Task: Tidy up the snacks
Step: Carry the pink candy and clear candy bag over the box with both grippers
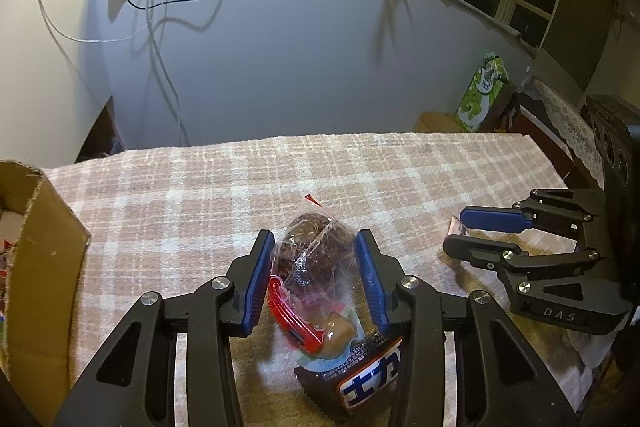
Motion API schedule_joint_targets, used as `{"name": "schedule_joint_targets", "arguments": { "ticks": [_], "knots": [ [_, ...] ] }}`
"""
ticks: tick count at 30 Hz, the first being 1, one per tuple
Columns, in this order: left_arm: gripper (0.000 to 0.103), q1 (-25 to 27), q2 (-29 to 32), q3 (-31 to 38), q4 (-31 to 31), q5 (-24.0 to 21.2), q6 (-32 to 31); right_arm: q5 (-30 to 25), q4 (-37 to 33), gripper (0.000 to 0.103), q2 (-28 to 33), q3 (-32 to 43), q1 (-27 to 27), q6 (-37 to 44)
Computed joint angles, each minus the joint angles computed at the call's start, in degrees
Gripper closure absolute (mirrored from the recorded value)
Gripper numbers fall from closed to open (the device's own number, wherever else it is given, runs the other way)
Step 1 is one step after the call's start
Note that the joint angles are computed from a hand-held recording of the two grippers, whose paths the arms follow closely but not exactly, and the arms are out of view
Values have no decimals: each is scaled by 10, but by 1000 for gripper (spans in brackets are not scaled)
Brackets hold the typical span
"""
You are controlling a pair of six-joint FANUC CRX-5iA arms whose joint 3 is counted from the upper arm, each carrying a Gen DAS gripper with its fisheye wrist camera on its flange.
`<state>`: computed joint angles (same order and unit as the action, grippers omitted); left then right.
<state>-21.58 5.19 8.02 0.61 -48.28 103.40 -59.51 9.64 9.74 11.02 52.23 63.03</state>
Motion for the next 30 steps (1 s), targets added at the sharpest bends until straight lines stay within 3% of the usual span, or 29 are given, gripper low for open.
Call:
{"name": "schedule_joint_targets", "arguments": {
  "ticks": [16,30],
  "knots": [
    [62,2,-82,-38,-32,14,38,2,43,70,-22,12,35,-30],
    [62,24,-187,-86,-88,-9,90,-4,54,70,24,107,87,-15]
  ]
}}
